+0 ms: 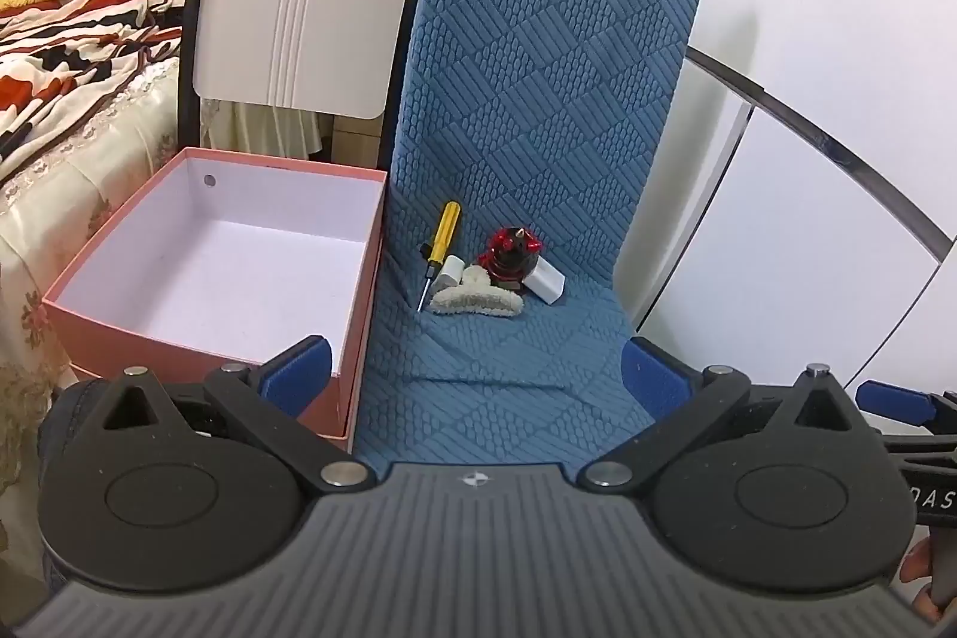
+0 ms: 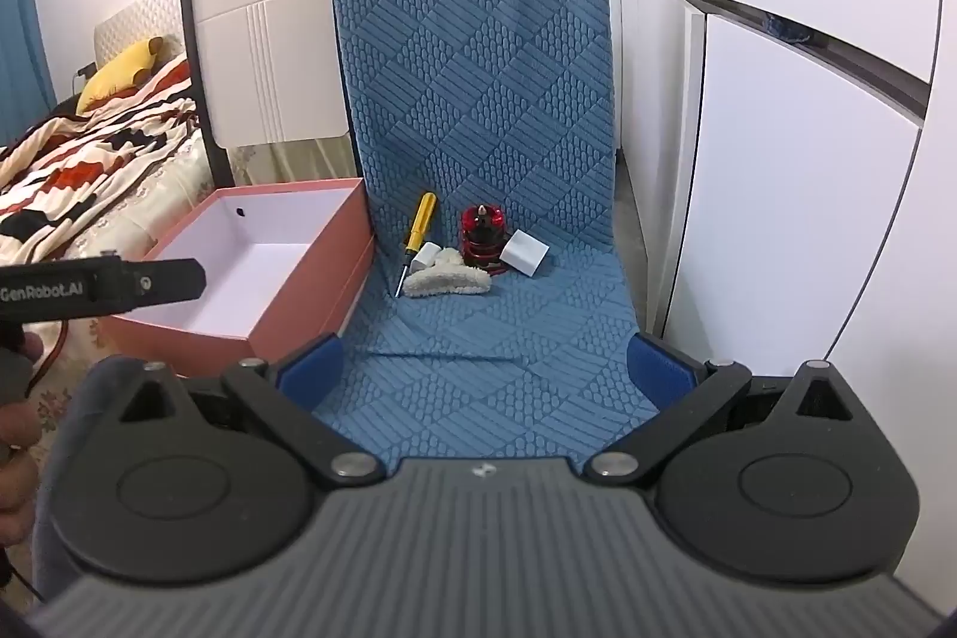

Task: Organize rigid objects
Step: 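Move both tools toward the small items on the blue seat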

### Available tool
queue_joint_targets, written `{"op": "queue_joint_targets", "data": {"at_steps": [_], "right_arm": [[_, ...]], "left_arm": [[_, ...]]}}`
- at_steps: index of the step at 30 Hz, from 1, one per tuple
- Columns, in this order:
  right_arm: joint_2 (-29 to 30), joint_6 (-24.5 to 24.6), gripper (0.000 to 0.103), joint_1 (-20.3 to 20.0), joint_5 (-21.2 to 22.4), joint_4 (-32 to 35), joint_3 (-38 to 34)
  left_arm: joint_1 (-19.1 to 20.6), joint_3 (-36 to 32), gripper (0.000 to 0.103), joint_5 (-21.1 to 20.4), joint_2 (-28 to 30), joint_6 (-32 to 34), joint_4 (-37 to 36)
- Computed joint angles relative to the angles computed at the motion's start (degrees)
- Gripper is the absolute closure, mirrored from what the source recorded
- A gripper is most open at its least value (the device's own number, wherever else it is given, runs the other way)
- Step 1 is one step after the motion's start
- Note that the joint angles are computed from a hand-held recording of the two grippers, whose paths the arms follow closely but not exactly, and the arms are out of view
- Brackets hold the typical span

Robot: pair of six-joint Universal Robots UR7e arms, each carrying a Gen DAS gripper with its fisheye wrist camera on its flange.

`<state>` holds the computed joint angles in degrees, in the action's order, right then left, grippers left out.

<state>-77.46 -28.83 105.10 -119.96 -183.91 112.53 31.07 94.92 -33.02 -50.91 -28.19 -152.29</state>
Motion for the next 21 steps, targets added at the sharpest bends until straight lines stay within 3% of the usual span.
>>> {"op": "queue_joint_targets", "data": {"at_steps": [21], "right_arm": [[0.1,0.0,0.000,0.1,-0.8,0.7,-0.2]], "left_arm": [[-0.3,0.4,0.000,-0.2,0.1,0.6,-0.7]]}}
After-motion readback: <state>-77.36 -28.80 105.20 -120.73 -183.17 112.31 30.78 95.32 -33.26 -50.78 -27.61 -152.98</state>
